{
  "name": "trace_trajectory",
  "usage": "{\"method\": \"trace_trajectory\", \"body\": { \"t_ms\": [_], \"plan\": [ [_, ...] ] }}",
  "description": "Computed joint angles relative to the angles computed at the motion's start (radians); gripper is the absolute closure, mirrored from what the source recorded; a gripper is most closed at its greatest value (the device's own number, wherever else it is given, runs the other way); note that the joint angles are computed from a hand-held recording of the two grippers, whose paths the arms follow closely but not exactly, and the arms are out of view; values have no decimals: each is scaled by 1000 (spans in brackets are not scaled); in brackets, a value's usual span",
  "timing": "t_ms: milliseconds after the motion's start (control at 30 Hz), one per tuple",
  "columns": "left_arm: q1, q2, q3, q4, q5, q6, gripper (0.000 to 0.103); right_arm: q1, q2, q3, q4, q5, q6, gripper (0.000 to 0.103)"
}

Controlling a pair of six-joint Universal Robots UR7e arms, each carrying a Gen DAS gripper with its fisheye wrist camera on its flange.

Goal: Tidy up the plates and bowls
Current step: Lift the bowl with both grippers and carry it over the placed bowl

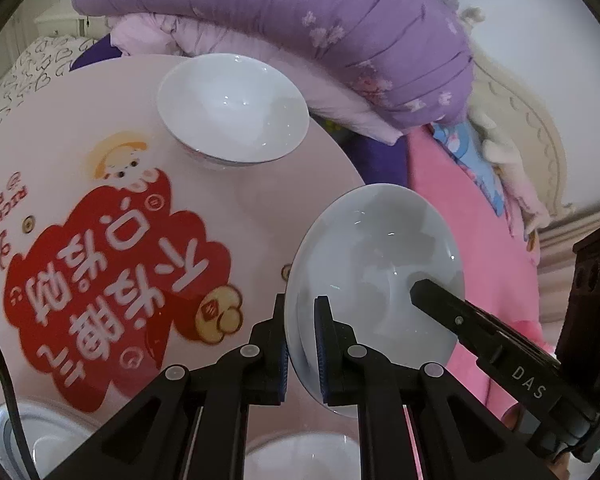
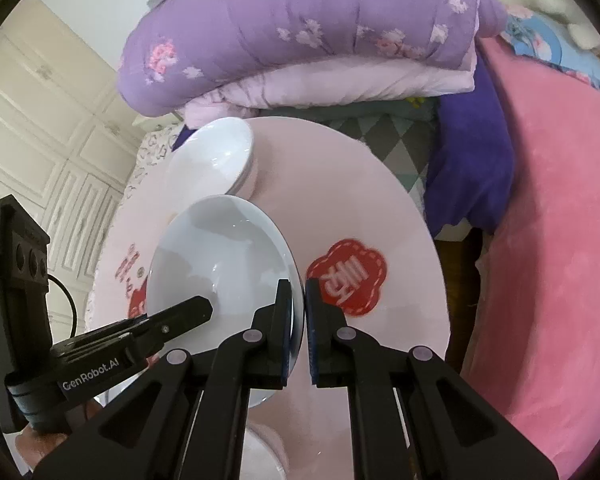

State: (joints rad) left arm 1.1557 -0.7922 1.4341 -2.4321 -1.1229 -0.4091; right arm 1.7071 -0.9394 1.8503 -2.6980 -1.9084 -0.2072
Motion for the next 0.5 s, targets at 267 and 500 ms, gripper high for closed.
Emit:
{"method": "trace_trajectory", "body": {
  "t_ms": [267, 500],
  "plan": [
    [-36, -124, 123, 42, -26, -24, 96, 41, -85, 109, -19, -16, 3, 96],
    [-77, -214, 229, 60, 3, -38, 96, 50, -137, 193, -7, -11, 10, 96]
  ]
}}
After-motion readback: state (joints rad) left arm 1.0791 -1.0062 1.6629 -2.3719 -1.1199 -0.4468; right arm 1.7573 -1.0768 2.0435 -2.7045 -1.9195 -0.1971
